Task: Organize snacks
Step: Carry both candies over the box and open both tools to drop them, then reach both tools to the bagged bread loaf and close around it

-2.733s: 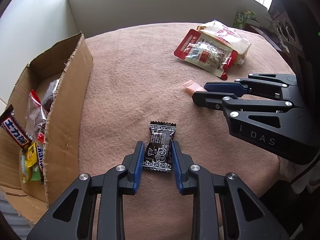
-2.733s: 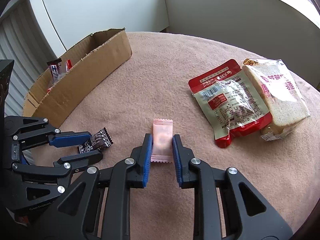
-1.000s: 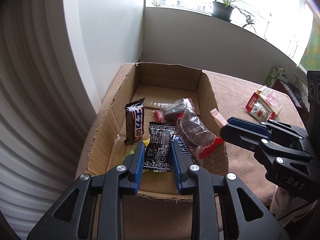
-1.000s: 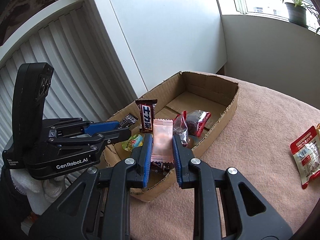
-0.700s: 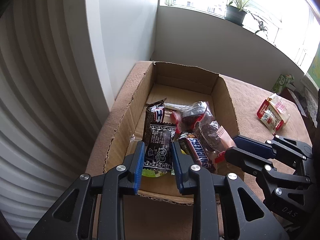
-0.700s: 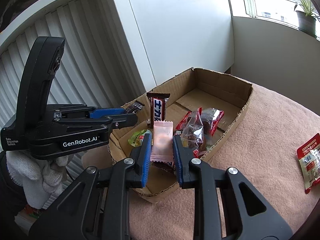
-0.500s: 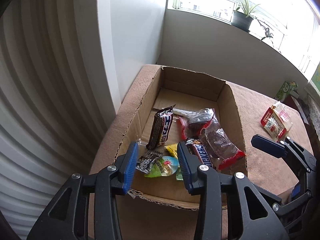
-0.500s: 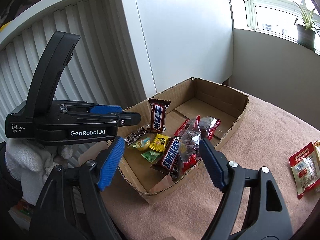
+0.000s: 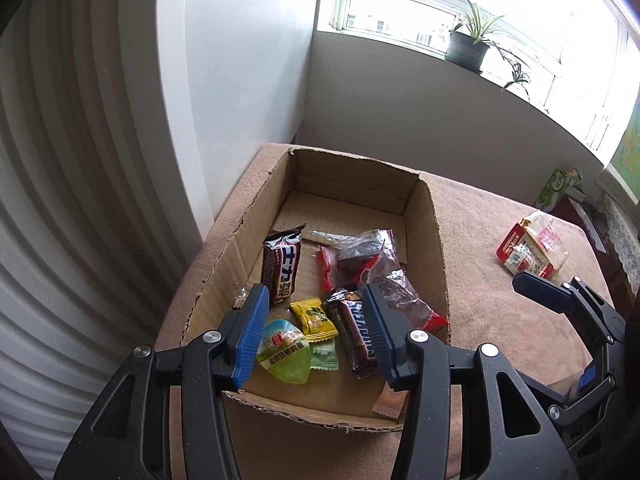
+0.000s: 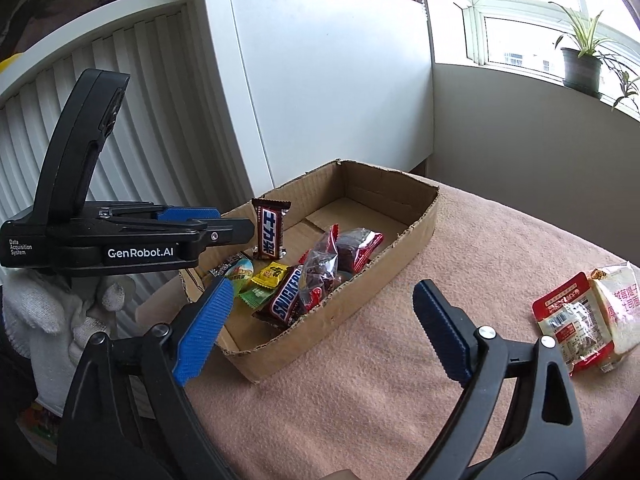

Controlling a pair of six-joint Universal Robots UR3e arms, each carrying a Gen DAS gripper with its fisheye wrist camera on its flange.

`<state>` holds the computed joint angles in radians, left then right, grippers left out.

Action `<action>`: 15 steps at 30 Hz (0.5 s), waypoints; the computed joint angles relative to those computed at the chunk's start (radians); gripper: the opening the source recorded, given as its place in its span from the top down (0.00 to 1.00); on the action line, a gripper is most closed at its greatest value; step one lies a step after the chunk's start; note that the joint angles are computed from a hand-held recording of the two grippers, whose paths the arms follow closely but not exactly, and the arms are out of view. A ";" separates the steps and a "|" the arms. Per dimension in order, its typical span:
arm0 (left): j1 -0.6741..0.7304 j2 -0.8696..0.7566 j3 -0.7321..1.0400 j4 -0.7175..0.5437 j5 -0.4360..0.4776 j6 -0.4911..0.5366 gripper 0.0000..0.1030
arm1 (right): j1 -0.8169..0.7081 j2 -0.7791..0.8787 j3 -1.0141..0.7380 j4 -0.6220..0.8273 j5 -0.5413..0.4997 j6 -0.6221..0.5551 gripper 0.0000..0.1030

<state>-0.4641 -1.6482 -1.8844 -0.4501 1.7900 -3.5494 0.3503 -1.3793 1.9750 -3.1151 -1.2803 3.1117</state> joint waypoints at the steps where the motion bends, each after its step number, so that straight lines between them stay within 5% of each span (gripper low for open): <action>1: -0.009 -0.011 0.010 0.005 0.002 -0.004 0.54 | -0.020 -0.018 0.022 -0.003 0.013 -0.004 0.09; 15: -0.204 -0.268 0.282 0.073 0.020 -0.040 0.54 | -0.507 -0.342 0.354 0.089 0.295 -0.077 0.09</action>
